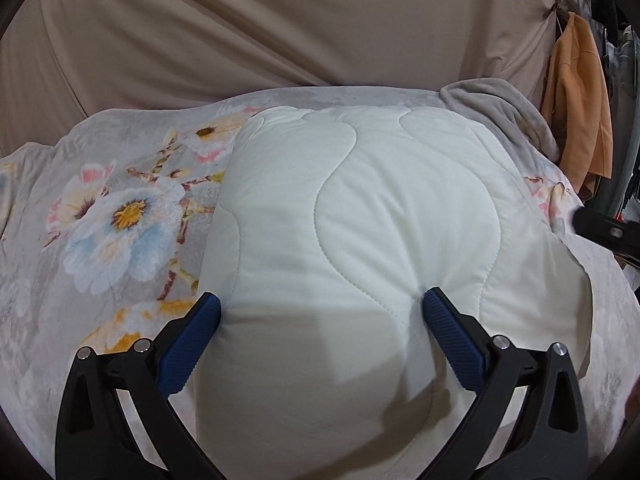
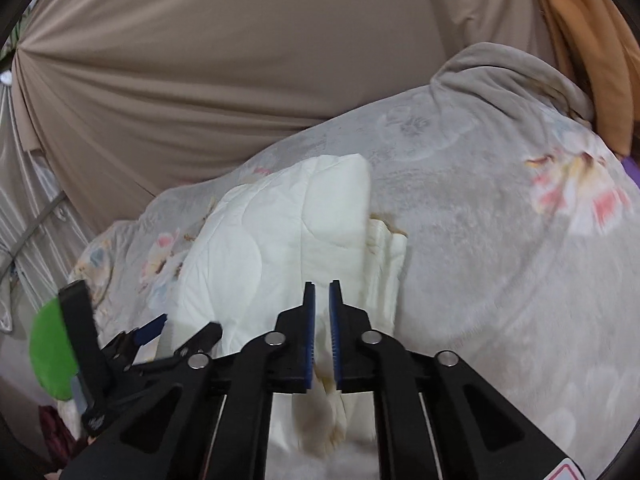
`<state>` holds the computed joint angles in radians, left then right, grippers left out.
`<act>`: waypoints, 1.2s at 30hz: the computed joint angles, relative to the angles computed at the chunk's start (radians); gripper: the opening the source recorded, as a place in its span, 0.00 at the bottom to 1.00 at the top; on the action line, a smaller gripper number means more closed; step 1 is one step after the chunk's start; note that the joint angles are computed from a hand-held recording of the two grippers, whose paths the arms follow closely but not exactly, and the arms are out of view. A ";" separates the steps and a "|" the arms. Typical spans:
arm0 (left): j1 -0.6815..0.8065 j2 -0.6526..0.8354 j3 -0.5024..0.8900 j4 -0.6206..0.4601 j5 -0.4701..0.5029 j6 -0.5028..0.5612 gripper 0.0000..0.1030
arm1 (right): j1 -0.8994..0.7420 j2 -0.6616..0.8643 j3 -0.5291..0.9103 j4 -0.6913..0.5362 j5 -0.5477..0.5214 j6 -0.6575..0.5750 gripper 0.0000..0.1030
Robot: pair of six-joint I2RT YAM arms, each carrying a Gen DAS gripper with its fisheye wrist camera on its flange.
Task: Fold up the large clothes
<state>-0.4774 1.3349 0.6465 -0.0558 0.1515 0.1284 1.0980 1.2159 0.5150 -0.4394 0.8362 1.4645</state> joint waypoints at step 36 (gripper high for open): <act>-0.035 0.023 -0.050 0.083 -0.078 0.030 0.96 | 0.068 0.378 0.057 0.137 -0.093 0.082 0.00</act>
